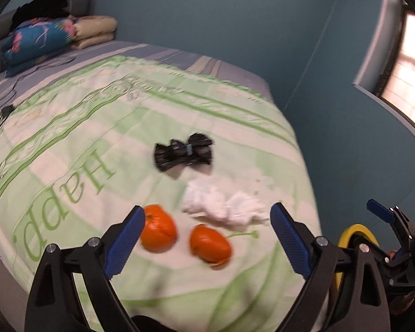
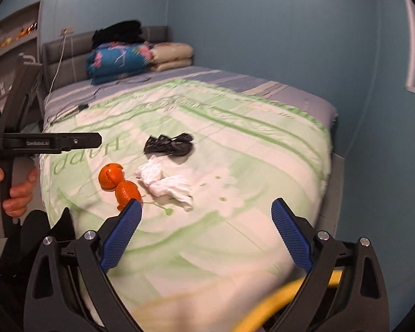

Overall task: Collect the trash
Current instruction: 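Move both open tools back toward the oranges and white tissue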

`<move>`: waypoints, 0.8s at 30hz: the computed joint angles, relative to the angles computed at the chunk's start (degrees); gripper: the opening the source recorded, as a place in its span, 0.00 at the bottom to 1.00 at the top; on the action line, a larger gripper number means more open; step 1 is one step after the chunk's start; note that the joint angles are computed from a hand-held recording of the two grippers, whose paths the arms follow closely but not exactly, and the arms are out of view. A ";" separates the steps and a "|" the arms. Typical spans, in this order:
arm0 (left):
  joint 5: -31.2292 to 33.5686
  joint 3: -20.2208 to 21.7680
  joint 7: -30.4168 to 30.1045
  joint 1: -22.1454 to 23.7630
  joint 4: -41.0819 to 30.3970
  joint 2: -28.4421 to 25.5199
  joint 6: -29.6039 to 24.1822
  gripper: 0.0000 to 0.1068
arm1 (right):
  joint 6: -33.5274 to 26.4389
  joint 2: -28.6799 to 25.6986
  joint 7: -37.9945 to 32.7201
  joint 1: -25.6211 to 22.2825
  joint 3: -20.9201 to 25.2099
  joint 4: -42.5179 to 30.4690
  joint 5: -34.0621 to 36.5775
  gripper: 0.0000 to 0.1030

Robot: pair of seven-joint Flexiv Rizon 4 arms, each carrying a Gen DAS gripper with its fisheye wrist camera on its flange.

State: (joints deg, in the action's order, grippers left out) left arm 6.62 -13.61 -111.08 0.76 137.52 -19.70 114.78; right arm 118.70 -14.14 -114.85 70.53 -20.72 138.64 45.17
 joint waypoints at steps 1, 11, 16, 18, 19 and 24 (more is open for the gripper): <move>0.66 -0.57 -0.29 1.38 -0.01 -0.65 0.04 0.82 | -0.58 -1.56 1.07 -2.46 2.04 -1.10 -1.65 0.88; -0.21 -0.88 1.03 5.25 -1.92 -7.80 -1.49 0.82 | -8.54 -13.45 9.35 -8.79 3.80 -9.75 -16.03 0.86; -0.74 -2.27 1.91 6.33 -3.67 -10.49 -1.93 0.82 | -11.25 -15.41 12.61 -16.57 9.78 -12.36 -23.49 0.84; -0.94 -2.58 2.56 6.25 -4.54 -11.44 -2.32 0.82 | -12.26 -15.65 13.34 -22.44 15.06 -13.37 -27.50 0.84; -1.15 -2.58 2.89 6.08 -4.97 -11.89 -2.37 0.82 | -12.62 -16.00 13.77 -22.97 15.28 -13.64 -28.77 0.84; -2.67 -1.64 4.98 4.00 -6.74 -13.34 -3.14 0.82 | -15.39 -18.11 16.26 -24.99 15.38 -15.47 -34.54 0.82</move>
